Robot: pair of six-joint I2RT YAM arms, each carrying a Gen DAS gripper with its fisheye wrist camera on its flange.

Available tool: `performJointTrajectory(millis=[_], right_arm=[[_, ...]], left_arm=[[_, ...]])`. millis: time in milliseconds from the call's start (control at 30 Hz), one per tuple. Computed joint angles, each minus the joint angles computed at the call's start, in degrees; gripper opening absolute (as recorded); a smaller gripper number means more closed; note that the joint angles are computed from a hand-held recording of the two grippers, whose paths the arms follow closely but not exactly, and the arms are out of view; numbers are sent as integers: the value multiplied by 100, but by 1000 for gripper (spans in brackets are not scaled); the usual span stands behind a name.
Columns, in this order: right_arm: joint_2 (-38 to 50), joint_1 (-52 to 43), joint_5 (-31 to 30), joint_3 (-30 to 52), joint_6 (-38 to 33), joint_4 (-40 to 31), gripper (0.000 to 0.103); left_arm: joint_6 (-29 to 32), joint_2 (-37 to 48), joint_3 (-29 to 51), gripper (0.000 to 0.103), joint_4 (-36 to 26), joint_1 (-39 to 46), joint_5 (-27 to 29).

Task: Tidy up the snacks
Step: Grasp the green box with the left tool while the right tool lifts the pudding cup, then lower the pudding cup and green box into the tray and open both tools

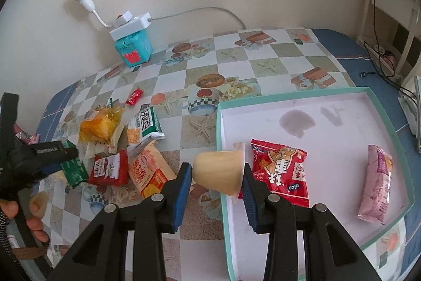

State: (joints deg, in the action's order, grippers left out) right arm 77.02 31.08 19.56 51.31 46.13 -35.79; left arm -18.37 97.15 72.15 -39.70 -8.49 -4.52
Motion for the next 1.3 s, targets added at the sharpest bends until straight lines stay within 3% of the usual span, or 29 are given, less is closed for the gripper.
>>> performJointTrajectory(millis=[567,1000,1300], right_arm=[[-955,-755,185,-350,100,-572,40],[-2205,-2366,-5,-877,-187,-1162,40],[-2891,-3235,-245,-960,-509,-1448,40]], left_arm=[[-32,-1281,113,41,-210,-666,-422],[-167,-1278,367,41,-391,-2309,-450],[-313,-876,427,41,-401,-3344,-42]])
